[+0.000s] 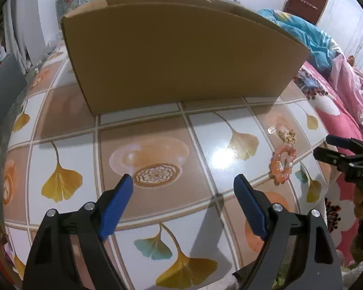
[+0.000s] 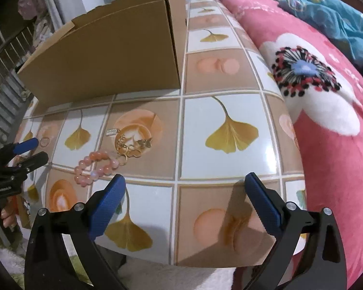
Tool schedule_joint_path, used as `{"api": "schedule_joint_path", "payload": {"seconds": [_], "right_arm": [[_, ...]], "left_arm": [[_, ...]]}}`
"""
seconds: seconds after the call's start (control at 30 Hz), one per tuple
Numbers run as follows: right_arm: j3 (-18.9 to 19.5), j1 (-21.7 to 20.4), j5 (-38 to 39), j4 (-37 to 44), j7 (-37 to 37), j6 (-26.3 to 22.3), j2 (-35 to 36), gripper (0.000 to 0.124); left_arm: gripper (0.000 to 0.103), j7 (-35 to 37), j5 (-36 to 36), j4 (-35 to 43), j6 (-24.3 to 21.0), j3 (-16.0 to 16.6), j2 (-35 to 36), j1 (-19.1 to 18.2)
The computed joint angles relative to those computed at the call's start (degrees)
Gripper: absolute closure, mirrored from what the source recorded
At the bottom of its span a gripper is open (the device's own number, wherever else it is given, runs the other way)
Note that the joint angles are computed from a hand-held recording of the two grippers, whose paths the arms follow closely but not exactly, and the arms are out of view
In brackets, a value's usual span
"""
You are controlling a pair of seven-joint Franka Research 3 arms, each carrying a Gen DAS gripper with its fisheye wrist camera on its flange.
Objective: Organize jewelry
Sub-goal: 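Move the left gripper over the pink bead bracelet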
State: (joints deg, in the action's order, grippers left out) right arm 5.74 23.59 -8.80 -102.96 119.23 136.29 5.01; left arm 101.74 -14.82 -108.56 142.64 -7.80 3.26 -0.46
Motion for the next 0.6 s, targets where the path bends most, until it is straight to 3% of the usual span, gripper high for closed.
{"api": "schedule_joint_path", "payload": {"seconds": [0.13,0.2,0.3,0.43,0.6], "right_arm": [[0.08,-0.40,1.76,-2.62,-1.15,3.94,-1.46,0.029],[0.23,-0.61,2.92,-3.68,-1.69,5.61,-2.03,0.029],[0.44,-0.92,4.69,-5.77,-2.71,8.92,-2.90,0.029],[0.65,-1.34,7.89,-8.38,-4.82,12.43,-3.72,0.035],[0.80,-1.87,13.25,-10.71,-9.25,15.76,-4.89,0.044]], "left_arm": [[0.020,5.14,-5.31,-2.03,2.95,-0.33,-1.97,-0.15],[0.020,11.33,-11.79,-3.81,3.77,-0.52,-3.92,-0.86],[0.027,18.55,-17.34,-6.27,3.98,-0.37,-6.20,-2.98],[0.045,20.81,-13.41,-8.09,6.15,-1.18,-7.03,-6.25],[0.064,15.70,-3.99,-4.50,6.56,-2.03,-3.00,-7.73]]}}
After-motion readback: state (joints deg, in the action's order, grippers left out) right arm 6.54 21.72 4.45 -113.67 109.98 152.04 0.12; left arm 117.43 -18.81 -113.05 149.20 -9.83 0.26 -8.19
